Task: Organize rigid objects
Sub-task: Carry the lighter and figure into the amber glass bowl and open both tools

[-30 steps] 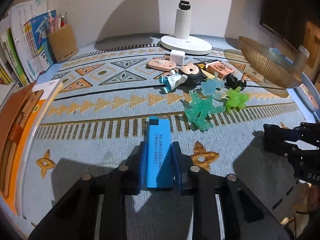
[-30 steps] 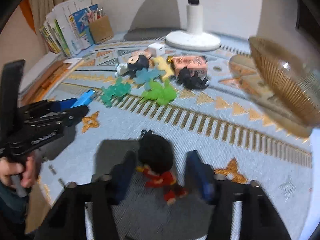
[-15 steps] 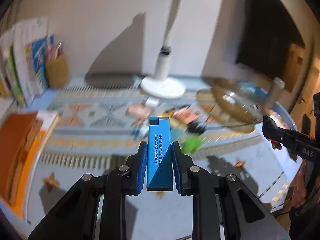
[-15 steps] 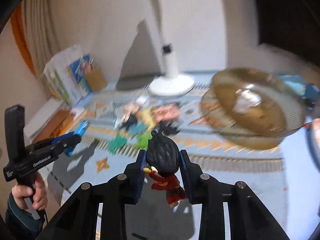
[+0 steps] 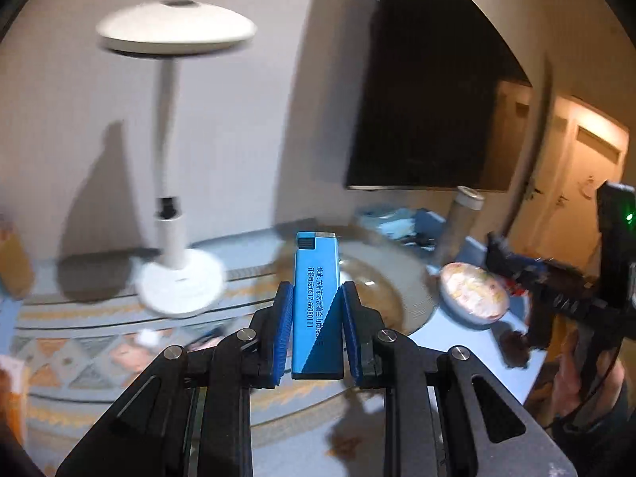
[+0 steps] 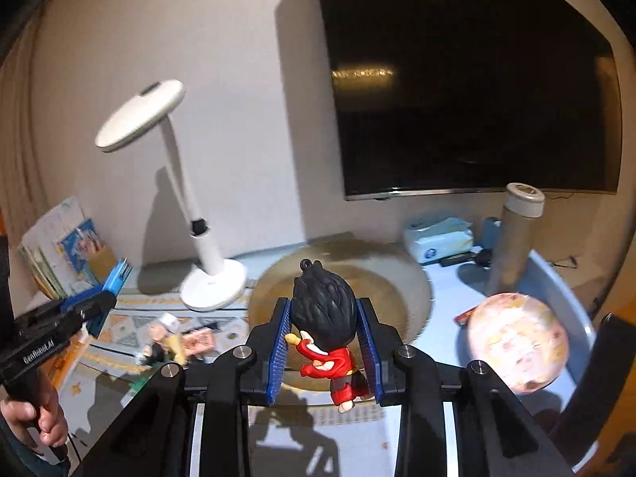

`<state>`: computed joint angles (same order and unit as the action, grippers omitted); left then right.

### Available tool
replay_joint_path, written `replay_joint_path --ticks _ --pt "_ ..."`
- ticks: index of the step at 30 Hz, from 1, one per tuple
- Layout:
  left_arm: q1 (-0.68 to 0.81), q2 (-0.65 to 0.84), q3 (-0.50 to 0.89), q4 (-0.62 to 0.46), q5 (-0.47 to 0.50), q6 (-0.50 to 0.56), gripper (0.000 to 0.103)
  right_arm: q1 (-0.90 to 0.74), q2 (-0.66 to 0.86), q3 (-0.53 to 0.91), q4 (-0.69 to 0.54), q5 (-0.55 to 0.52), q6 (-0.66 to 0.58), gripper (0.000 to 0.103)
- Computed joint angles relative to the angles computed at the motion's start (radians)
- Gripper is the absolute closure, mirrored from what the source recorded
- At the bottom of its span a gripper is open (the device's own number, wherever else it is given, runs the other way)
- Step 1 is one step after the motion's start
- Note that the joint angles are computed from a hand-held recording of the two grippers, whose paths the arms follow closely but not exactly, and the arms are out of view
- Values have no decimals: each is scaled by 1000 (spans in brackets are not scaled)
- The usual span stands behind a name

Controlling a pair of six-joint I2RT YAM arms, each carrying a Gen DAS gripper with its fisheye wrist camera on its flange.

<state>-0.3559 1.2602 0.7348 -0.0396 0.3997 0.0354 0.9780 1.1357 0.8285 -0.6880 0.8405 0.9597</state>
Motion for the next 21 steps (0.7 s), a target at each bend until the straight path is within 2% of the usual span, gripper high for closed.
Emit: replay_joint_path --ticks 2,4,7,11,15,21 --pt "-70 104 61 4 -8 -33 82 -80 7 -3 16 -90 -69 71" --pt "-115 203 114 -8 9 -62 82 -190 17 -28 67 -243 -165 71" --pt "-161 448 276 -116 125 -78 82 -308 76 -47 128 -402 -262 71" --pt "-222 605 396 -158 47 -72 82 -376 204 -6 129 -454 -348 71" --pt "-259 679 474 -186 -42 -56 82 -421 286 22 137 -506 -433 71" --pt "-275 795 631 -307 -87 -24 80 -457 410 74 117 -507 -506 71"
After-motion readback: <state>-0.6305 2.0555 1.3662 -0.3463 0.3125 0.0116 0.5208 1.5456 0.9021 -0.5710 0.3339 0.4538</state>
